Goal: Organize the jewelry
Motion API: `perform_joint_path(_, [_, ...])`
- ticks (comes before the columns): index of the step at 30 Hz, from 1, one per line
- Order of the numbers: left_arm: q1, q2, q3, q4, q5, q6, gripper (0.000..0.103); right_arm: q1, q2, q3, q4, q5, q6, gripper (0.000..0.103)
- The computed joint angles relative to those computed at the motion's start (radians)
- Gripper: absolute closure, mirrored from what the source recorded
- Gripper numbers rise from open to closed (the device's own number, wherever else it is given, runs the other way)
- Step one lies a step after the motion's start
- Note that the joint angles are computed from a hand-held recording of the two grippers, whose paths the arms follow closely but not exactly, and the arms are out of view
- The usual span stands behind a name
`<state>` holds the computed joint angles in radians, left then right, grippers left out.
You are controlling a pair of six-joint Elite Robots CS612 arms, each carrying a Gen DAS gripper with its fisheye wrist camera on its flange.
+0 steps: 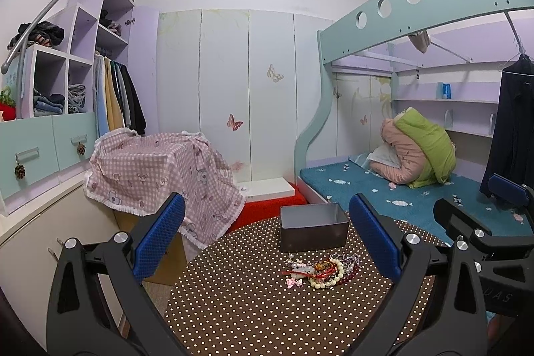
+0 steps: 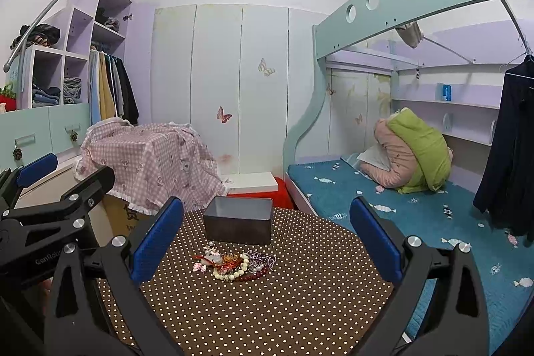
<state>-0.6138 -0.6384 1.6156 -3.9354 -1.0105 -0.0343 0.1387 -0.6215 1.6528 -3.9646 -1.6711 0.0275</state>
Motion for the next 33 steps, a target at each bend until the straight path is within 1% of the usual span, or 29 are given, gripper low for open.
perform_joint_path(4, [0.006, 0.006, -0.013, 0.039, -0.008, -0.016, 0.005, -0.004, 0.005, -0.010, 0.025, 0.008, 0.007, 0.007])
perform_joint_path(7, [0.010, 0.012, -0.029, 0.088, -0.016, -0.030, 0.005, -0.004, 0.010, -0.021, 0.056, 0.010, 0.011, 0.007])
perform_joint_path(10, [0.024, 0.016, -0.047, 0.171, -0.053, -0.065, 0.005, -0.011, 0.016, -0.035, 0.108, 0.030, 0.017, 0.007])
perform_joint_path(12, [0.036, 0.018, -0.061, 0.260, -0.077, -0.094, 0.005, -0.016, 0.022, -0.046, 0.160, 0.043, 0.017, 0.007])
perform_joint_path(15, [0.056, 0.032, -0.096, 0.395, -0.120, -0.144, 0.005, -0.020, 0.029, -0.064, 0.229, 0.044, 0.006, 0.007])
perform_joint_path(16, [0.068, 0.036, -0.111, 0.457, -0.148, -0.170, 0.005, -0.022, 0.031, -0.069, 0.245, 0.046, 0.004, 0.007])
perform_joint_path(18, [0.088, 0.045, -0.137, 0.547, -0.199, -0.218, 0.005, -0.028, 0.036, -0.081, 0.297, 0.054, 0.004, 0.007])
perform_joint_path(19, [0.103, 0.053, -0.155, 0.602, -0.239, -0.249, 0.005, -0.031, 0.038, -0.088, 0.324, 0.056, 0.004, 0.007])
perform_joint_path(21, [0.123, 0.066, -0.188, 0.691, -0.294, -0.301, 0.005, -0.035, 0.047, -0.103, 0.363, 0.049, 0.002, 0.007])
perform_joint_path(23, [0.140, 0.086, -0.228, 0.773, -0.333, -0.343, 0.005, -0.038, 0.055, -0.122, 0.413, 0.040, -0.001, 0.007])
perform_joint_path(25, [0.153, 0.109, -0.274, 0.855, -0.368, -0.354, 0.005, -0.042, 0.063, -0.141, 0.453, 0.039, -0.005, 0.007])
perform_joint_path(26, [0.155, 0.117, -0.289, 0.877, -0.373, -0.351, 0.005, -0.044, 0.067, -0.153, 0.487, 0.036, -0.009, 0.007])
perform_joint_path(29, [0.155, 0.144, -0.333, 0.922, -0.366, -0.331, 0.005, -0.050, 0.078, -0.178, 0.544, 0.043, -0.021, 0.007])
perform_joint_path(33, [0.157, 0.175, -0.385, 0.961, -0.396, -0.288, 0.005, -0.060, 0.089, -0.203, 0.612, 0.069, -0.029, 0.007])
